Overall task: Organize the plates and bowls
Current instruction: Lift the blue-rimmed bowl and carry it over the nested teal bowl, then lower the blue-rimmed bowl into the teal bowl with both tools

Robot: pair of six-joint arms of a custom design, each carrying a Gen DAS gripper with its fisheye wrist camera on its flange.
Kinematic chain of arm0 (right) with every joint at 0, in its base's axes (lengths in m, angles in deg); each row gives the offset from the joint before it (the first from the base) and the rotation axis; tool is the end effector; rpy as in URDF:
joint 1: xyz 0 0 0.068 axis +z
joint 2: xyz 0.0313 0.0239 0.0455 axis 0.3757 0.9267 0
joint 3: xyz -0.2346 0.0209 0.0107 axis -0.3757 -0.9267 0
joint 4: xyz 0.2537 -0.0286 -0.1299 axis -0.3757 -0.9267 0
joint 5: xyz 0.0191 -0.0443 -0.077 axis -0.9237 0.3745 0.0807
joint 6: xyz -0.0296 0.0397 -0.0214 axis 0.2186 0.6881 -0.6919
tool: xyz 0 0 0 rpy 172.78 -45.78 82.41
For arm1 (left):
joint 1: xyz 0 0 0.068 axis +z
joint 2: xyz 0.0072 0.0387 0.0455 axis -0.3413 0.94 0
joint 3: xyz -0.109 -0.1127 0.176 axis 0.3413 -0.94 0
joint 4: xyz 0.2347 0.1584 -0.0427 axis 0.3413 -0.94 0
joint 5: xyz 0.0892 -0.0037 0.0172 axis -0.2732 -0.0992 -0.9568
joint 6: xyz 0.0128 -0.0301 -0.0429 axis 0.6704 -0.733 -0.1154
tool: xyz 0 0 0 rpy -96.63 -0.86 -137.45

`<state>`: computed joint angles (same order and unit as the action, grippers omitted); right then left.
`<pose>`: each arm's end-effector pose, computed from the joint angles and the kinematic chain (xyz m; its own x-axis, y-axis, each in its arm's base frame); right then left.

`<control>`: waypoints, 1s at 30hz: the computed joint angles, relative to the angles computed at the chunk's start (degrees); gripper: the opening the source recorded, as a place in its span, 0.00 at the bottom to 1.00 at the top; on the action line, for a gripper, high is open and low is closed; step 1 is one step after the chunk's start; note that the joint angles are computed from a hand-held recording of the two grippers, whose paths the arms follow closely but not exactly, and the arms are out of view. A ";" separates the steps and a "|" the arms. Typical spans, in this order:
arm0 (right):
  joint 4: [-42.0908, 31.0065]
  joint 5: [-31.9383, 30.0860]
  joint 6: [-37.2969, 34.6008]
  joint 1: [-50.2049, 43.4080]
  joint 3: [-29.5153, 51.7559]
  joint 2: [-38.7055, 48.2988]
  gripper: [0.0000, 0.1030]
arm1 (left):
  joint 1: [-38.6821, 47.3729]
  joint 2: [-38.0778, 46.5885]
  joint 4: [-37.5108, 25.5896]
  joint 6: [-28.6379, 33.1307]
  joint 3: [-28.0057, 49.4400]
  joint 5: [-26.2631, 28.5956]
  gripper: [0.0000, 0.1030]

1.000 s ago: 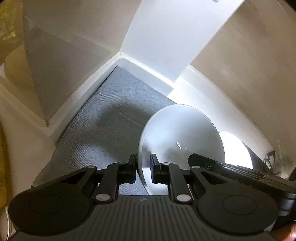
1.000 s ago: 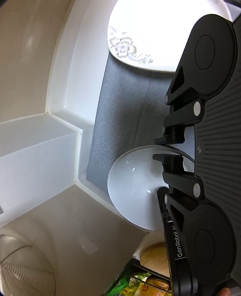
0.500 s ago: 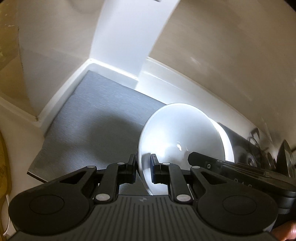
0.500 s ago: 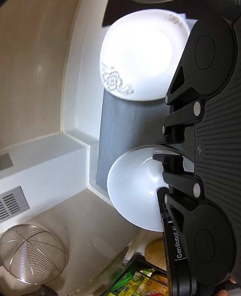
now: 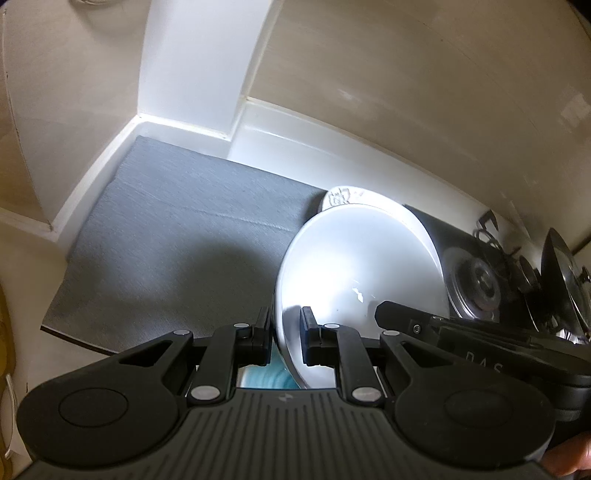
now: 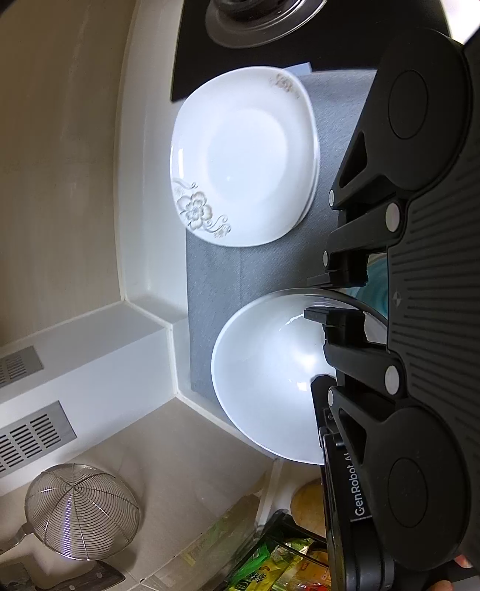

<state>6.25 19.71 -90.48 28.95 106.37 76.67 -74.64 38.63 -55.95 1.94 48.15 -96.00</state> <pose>0.3073 0.0531 0.2536 -0.7427 -0.3061 -0.5955 -0.5298 0.8126 0.2431 0.2136 -0.2712 0.2484 -0.7070 -0.4458 -0.5489 -0.3277 0.8944 -0.3044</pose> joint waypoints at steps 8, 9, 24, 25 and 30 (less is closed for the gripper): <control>-1.11 -0.31 -0.56 -2.24 -3.09 -3.60 0.11 | -2.43 1.17 -0.97 -0.40 1.14 -0.21 0.15; -1.33 -0.36 -0.71 -2.49 -3.33 -4.05 0.11 | -2.74 1.29 -1.07 -0.48 1.28 -0.32 0.15; -3.17 -0.91 -1.58 -4.85 -6.67 -8.47 0.11 | -4.94 2.37 -1.83 -0.91 2.12 -0.24 0.15; -3.29 -0.92 -1.68 -4.93 -6.89 -8.67 0.11 | -5.02 2.31 -1.78 -1.06 1.93 -0.09 0.15; -3.94 -0.78 -2.19 -5.06 -8.04 -9.16 0.11 | -5.33 2.04 -1.47 -1.97 0.67 1.21 0.15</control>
